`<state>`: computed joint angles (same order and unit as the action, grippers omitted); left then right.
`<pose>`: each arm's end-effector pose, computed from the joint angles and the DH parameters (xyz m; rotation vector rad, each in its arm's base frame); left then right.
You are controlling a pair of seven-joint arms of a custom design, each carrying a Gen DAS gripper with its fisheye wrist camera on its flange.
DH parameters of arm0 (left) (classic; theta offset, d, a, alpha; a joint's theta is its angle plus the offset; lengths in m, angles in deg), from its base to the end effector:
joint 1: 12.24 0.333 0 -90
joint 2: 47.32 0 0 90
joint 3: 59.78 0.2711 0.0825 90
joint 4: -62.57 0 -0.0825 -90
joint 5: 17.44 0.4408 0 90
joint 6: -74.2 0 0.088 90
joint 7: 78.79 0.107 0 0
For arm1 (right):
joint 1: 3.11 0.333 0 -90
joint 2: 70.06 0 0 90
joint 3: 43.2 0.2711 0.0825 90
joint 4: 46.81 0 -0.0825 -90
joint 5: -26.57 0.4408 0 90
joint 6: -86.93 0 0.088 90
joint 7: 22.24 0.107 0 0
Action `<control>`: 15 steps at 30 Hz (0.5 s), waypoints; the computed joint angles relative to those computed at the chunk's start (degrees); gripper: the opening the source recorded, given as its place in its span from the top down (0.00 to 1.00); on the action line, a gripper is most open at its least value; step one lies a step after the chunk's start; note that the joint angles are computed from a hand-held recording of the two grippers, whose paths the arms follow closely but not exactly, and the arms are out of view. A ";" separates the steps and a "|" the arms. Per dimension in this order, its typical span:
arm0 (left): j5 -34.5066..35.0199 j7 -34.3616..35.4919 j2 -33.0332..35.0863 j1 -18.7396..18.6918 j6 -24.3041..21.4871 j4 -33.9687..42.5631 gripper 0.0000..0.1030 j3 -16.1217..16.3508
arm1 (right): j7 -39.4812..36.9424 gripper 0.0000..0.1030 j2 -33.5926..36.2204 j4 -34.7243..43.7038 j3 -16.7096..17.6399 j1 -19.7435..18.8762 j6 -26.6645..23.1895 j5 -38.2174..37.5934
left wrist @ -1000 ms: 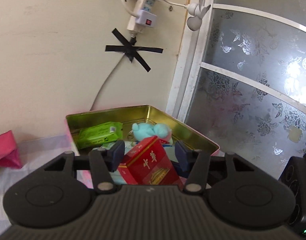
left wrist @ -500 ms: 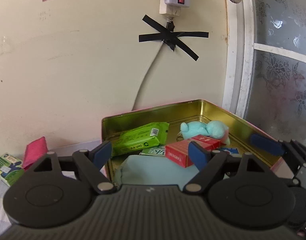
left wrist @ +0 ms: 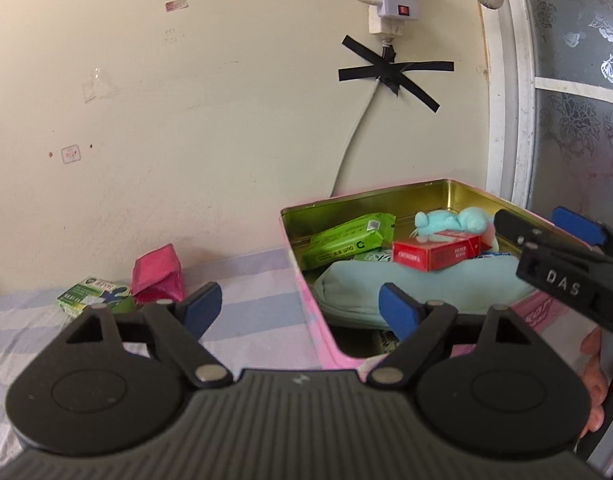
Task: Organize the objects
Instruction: 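Carry the red box over the pink tin and open the right gripper, then withdraw the right gripper from the pink tin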
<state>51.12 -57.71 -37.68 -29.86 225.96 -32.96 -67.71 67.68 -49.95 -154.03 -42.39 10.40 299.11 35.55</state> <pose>0.6298 -0.3224 0.5263 -1.4163 1.5535 -0.8714 0.6688 0.1484 0.4342 -1.2669 1.2203 -0.9524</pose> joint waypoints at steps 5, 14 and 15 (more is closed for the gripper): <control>-2.11 -0.82 -2.97 1.01 -1.49 -4.18 0.15 -0.39 | -2.34 0.24 -0.33 -0.66 -0.42 1.20 0.48 2.51; -2.27 -3.83 -7.53 3.87 -3.27 -10.61 0.15 -1.98 | -0.11 0.22 -2.90 -3.80 0.73 0.59 -0.59 0.12; -2.29 -4.02 -7.85 4.19 -3.58 -11.11 0.15 -2.16 | 0.39 0.22 -3.30 -4.24 0.88 0.45 -0.50 -0.47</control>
